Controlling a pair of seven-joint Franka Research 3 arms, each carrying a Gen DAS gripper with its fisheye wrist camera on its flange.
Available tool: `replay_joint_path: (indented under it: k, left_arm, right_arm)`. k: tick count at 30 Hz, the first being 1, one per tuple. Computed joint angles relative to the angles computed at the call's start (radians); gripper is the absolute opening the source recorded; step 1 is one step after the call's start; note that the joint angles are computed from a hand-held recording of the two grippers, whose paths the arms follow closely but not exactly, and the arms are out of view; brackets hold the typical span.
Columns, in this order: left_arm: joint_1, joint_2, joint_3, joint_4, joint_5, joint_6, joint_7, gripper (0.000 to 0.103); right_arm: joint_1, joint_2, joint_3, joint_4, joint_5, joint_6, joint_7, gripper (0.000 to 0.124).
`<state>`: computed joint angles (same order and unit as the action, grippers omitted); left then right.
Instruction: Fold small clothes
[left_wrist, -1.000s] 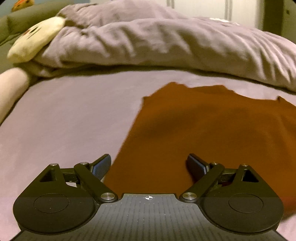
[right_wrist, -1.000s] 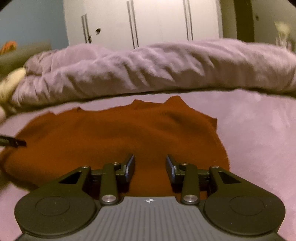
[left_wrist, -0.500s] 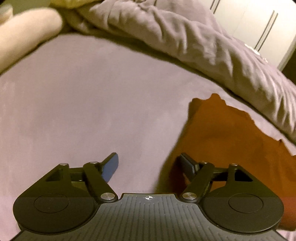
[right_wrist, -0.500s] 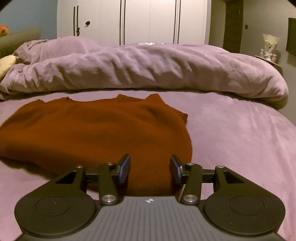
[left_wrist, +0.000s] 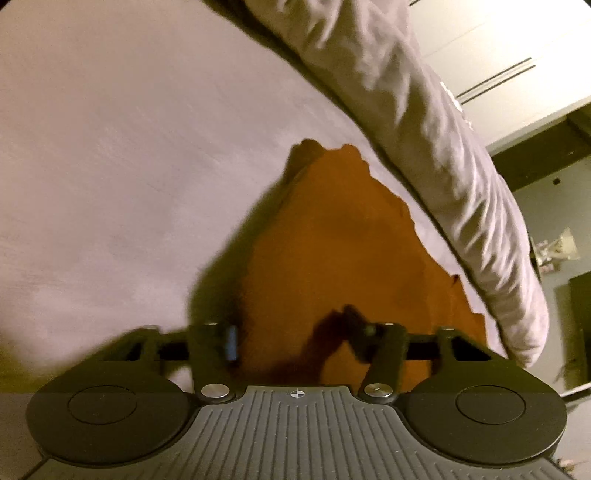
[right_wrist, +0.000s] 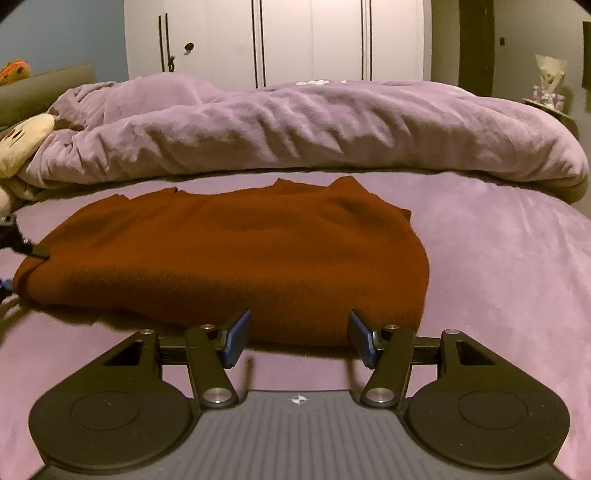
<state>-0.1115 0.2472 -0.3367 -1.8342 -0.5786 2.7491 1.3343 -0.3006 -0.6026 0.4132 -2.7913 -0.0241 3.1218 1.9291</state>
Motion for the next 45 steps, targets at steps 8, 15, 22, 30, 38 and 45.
replay_joint_path:
  k: [8, 15, 22, 30, 38, 45]
  left_arm:
    - [0.032, 0.027, -0.034, 0.008, -0.077, 0.015, 0.065, 0.043]
    - [0.002, 0.051, 0.002, 0.066, 0.017, -0.037, -0.017, 0.023]
    - [-0.011, 0.006, -0.021, 0.099, 0.022, 0.029, 0.050, 0.020]
    - [-0.159, 0.069, -0.024, 0.285, 0.313, 0.019, 0.071, 0.019]
    - [-0.346, 0.217, 0.012, 0.426, 0.613, -0.077, -0.020, 0.021]
    - [-0.304, 0.173, -0.047, 0.305, 0.615, -0.034, 0.011, 0.055]
  right_arm:
    - [0.021, -0.008, -0.025, -0.006, 0.007, -0.013, 0.016, 0.058]
    - [0.025, -0.001, -0.020, -0.001, 0.017, 0.002, 0.029, 0.058]
    - [0.009, -0.025, -0.002, -0.015, 0.013, 0.007, 0.018, 0.058]
    - [-0.006, -0.061, 0.003, -0.048, 0.036, 0.023, 0.039, 0.058]
    - [-0.082, -0.091, 0.052, -0.067, 0.034, 0.029, 0.052, 0.058]
    - [-0.079, -0.116, 0.026, -0.090, 0.029, 0.013, 0.047, 0.058]
